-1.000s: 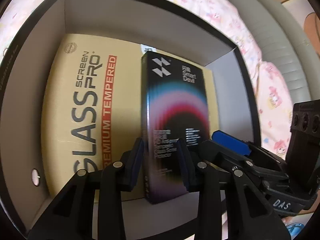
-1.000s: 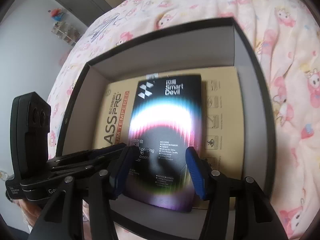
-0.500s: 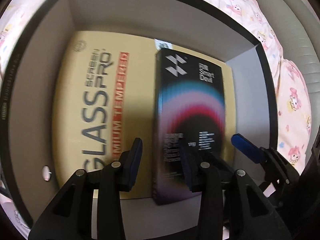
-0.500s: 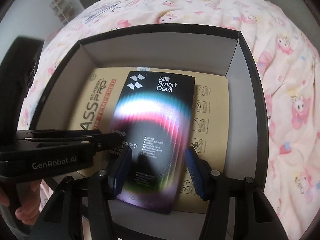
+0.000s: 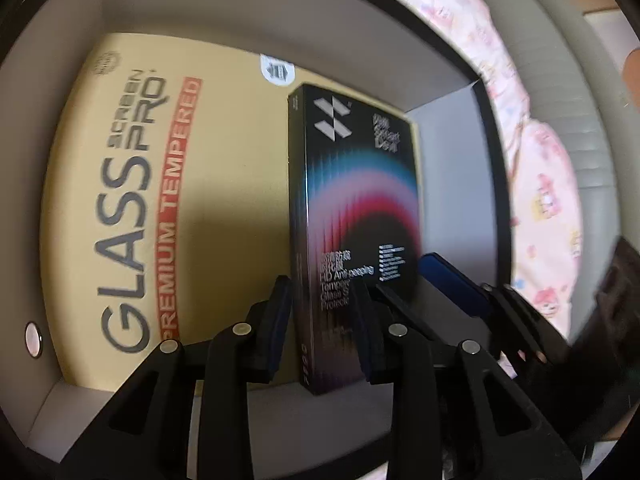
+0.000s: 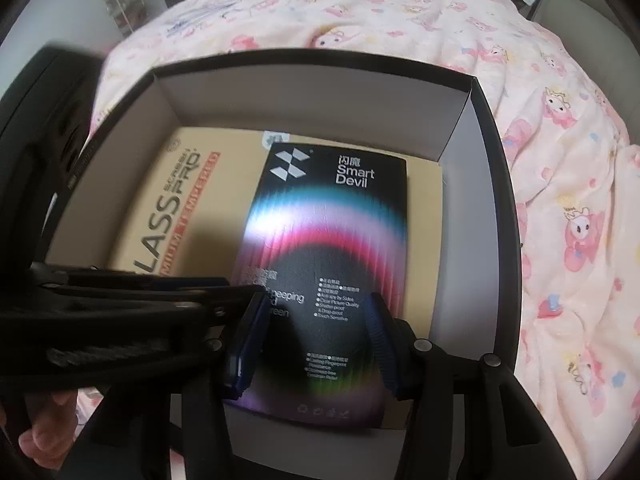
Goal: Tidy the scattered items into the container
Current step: 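Carry the Smart Devil box over the open black box and lower it inside, then open both grippers, release the Smart Devil box and withdraw upward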
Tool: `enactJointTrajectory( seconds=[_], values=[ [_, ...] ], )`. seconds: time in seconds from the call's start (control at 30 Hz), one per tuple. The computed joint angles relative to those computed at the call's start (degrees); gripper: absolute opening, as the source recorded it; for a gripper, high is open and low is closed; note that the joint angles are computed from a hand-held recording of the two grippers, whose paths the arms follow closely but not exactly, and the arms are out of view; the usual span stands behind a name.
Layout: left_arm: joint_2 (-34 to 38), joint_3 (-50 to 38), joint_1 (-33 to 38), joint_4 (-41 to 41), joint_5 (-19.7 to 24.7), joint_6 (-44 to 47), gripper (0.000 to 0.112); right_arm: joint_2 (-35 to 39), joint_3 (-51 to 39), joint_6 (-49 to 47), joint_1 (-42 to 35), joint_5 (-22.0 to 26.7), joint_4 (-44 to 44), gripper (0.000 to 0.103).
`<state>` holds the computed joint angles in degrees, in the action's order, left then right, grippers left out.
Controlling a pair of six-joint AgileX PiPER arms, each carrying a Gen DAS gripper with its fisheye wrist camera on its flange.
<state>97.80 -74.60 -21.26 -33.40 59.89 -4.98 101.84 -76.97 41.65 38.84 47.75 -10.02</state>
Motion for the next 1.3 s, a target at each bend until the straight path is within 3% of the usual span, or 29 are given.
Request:
enactJointTrajectory(
  seconds=[0.17, 0.33, 0.43, 0.5, 0.57, 0.87, 1.07, 1.13, 1.3],
  values=[
    [-6.51, 2.82, 0.14, 7.87, -0.67, -4.15, 0.028, -1.80, 2.33, -8.96, -2.66, -6.64, 9.88, 0.048],
    [-9.00, 3.50, -0.63, 9.76, 1.45, -5.40, 0.030, 2.01, -2.32, -12.01, 0.42, -2.75, 8.28, 0.048],
    [-5.19, -0.94, 1.50, 9.43, 3.13, -3.22, 0.031, 3.04, -2.39, -14.75, -1.36, -2.00, 13.71, 0.049],
    [-2.88, -3.46, 2.31, 9.18, 4.11, -2.37, 0.031, 3.07, -2.41, -10.59, -1.43, -0.84, 9.97, 0.049],
    [-2.37, -3.97, 1.62, 9.37, 4.09, -2.99, 0.031, 4.25, -4.25, -3.49, -0.18, 4.63, 0.48, 0.049],
    [2.73, -11.05, -1.49, 10.78, 6.51, -9.78, 0.030, -1.99, 0.35, 0.88, 0.74, 3.51, -4.47, 0.049],
    [10.42, -20.24, -4.81, 11.60, 8.66, -14.12, 0.029, -11.18, 4.89, 16.32, 1.54, 7.53, -20.88, 0.049],
    [11.57, -21.78, -5.79, 11.08, 9.12, -13.46, 0.029, -10.90, 5.02, 17.49, -1.09, 5.68, -18.49, 0.049],
    [12.98, -23.54, -7.17, 8.70, 9.16, -11.60, 0.031, -9.21, 5.97, 7.58, -6.68, -0.78, -6.70, 0.049]
  ],
)
